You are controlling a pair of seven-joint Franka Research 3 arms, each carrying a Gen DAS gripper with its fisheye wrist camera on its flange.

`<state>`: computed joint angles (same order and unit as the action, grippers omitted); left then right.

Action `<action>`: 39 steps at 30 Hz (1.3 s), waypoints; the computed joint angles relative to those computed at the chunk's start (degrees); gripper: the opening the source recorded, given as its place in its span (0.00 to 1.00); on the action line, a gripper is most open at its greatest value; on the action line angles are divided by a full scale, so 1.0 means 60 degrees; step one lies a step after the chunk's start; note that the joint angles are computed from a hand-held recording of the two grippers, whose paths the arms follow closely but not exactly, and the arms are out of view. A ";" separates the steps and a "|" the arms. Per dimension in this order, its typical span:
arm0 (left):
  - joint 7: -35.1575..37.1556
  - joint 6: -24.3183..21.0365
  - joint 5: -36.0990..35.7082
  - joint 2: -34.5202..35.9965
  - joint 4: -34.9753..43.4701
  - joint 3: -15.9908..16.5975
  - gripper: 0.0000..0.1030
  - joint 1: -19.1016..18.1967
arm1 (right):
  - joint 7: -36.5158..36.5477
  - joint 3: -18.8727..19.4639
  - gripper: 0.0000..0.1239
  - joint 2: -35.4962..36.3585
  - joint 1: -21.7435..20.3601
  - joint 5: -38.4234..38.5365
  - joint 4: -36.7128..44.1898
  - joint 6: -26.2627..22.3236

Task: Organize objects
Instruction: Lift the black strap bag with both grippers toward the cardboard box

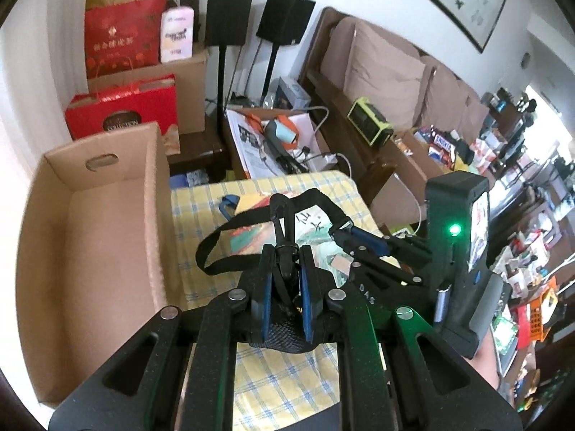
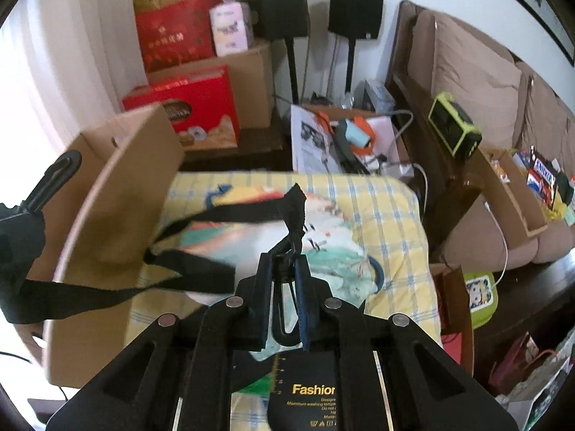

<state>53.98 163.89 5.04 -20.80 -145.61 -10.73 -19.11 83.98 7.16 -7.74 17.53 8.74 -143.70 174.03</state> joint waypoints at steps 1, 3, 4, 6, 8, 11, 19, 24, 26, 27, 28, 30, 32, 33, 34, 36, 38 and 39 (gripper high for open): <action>0.0005 -0.0097 -0.0005 -0.0212 -0.0051 0.0023 0.12 -0.0004 | -0.0074 -0.0025 0.09 -0.0104 0.0065 0.0080 -0.0002 -0.0032; 0.0022 -0.0289 0.0030 -0.0591 -0.0134 0.0053 0.12 0.0010 | -0.0366 -0.0118 0.09 -0.0407 0.0307 0.0403 -0.0026 -0.0090; 0.0010 -0.0427 0.0075 -0.0805 -0.0166 0.0047 0.12 0.0042 | -0.0419 -0.0103 0.09 -0.0536 0.0363 0.0487 -0.0030 -0.0135; -0.0030 -0.0679 0.0178 -0.1206 -0.0223 0.0023 0.12 0.0110 | -0.0696 -0.0193 0.09 -0.0827 0.0604 0.0821 -0.0017 -0.0248; 0.0002 -0.0907 0.0196 -0.1625 -0.0283 0.0090 0.12 0.0088 | -0.0842 -0.0184 0.09 -0.1129 0.0737 0.1030 -0.0005 -0.0387; 0.0025 -0.1325 0.0291 -0.2139 -0.0217 0.0120 0.12 0.0176 | -0.0955 -0.0092 0.09 -0.1502 0.0831 0.1163 0.0113 -0.0614; 0.0129 -0.2218 0.0559 -0.3176 0.0218 0.0184 0.12 0.0521 | -0.0813 0.0439 0.09 -0.2195 0.0801 0.0764 0.0855 -0.1188; 0.0073 -0.2793 0.0891 -0.3435 0.0714 0.0171 0.12 0.0918 | -0.0482 0.0773 0.09 -0.2083 0.0708 0.0248 0.1692 -0.1523; 0.0120 -0.3035 0.0921 -0.3521 0.0841 0.0248 0.12 0.1004 | -0.0490 0.0764 0.09 -0.2014 0.0843 0.0212 0.2004 -0.1709; 0.0139 -0.3160 0.0960 -0.3579 0.0888 0.0258 0.12 0.1066 | -0.0502 0.0764 0.09 -0.2003 0.0910 0.0206 0.2109 -0.1755; 0.0135 -0.3276 0.1012 -0.3647 0.0920 0.0254 0.12 0.1146 | -0.0497 0.0785 0.09 -0.2003 0.0965 0.0187 0.2220 -0.1801; 0.0118 -0.3420 0.1042 -0.3852 0.0854 0.0278 0.12 0.1219 | -0.0525 0.0802 0.09 -0.1976 0.1109 0.0207 0.2427 -0.1873; 0.0132 -0.3542 0.1054 -0.4048 0.0757 0.0329 0.12 0.1263 | -0.0703 0.0716 0.09 -0.1943 0.1402 0.0449 0.2642 -0.1993; 0.0141 -0.3614 0.1082 -0.4120 0.0733 0.0343 0.12 0.1309 | -0.0754 0.0713 0.09 -0.1931 0.1511 0.0547 0.2725 -0.2051; 0.0151 -0.3693 0.1109 -0.4209 0.0695 0.0362 0.12 0.1355 | -0.0784 0.0738 0.09 -0.1875 0.1594 0.0608 0.2841 -0.2104; 0.0163 -0.3841 0.1130 -0.4369 0.0625 0.0407 0.12 0.1423 | -0.0718 0.0885 0.09 -0.1782 0.1674 0.0591 0.3019 -0.2147; 0.0186 -0.4017 0.1182 -0.4574 0.0534 0.0455 0.12 0.1524 | -0.0649 0.0999 0.09 -0.1623 0.1808 0.0611 0.3250 -0.2223; 0.0185 -0.4074 0.1186 -0.4648 0.0501 0.0474 0.12 0.1556 | -0.0663 0.1010 0.09 -0.1541 0.1899 0.0661 0.3345 -0.2253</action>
<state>55.09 139.44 12.16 -48.69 -142.61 -7.89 -9.78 80.00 13.22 -16.98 28.93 12.71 -123.63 160.51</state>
